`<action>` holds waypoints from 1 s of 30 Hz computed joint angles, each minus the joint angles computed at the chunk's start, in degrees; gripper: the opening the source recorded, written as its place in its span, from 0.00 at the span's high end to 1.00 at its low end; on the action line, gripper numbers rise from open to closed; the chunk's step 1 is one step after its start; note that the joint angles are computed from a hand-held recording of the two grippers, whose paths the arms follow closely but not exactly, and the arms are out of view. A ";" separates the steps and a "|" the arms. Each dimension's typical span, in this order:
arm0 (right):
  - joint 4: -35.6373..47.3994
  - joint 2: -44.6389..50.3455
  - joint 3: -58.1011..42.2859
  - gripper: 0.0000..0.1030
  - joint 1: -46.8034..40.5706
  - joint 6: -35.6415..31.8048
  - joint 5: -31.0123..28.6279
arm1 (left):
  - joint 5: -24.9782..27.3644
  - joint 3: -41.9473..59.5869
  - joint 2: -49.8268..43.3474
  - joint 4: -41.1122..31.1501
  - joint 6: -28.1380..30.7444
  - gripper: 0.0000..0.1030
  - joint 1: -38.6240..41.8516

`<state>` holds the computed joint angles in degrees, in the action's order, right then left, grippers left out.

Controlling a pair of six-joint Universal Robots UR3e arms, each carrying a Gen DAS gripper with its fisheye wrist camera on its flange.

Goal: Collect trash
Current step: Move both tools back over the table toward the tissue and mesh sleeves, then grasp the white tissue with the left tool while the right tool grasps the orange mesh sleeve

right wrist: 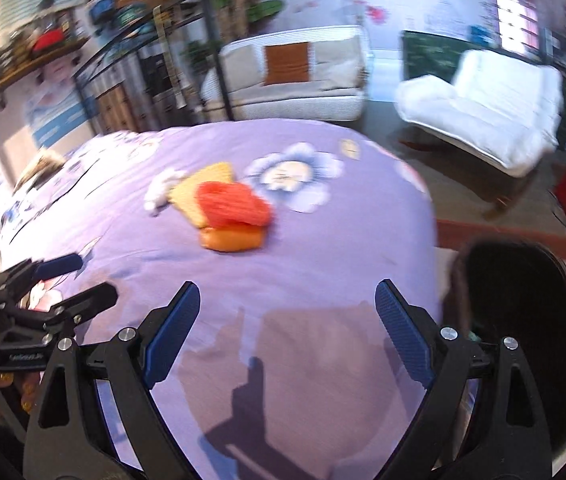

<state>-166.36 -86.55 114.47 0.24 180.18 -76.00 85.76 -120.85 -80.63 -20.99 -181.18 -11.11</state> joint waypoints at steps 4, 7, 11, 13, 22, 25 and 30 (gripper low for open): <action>2.97 7.80 -10.02 0.14 3.74 -1.24 -0.22 | -3.65 0.30 0.30 -1.83 1.00 0.10 6.12; 6.34 13.72 -18.06 0.19 5.72 -1.68 0.20 | -5.87 2.45 -1.72 -2.75 1.15 0.10 9.70; 11.30 21.09 -28.62 0.24 7.37 -1.63 0.40 | -6.19 8.34 -7.70 -2.64 0.36 0.11 11.76; 13.56 24.49 -33.65 0.27 7.91 -1.42 0.34 | -5.82 12.19 -11.34 -3.44 -0.12 0.17 12.33; 23.00 36.36 -52.46 0.59 8.68 0.08 -0.80 | -4.46 32.15 -28.40 -10.91 0.26 0.42 12.73; 23.04 37.19 -53.39 0.72 8.28 1.02 0.00 | -4.00 35.11 -30.99 -12.11 -0.43 0.61 12.88; 19.70 34.93 -49.34 0.79 7.96 1.31 0.16 | -5.67 31.44 -28.10 -9.48 -1.24 0.71 14.15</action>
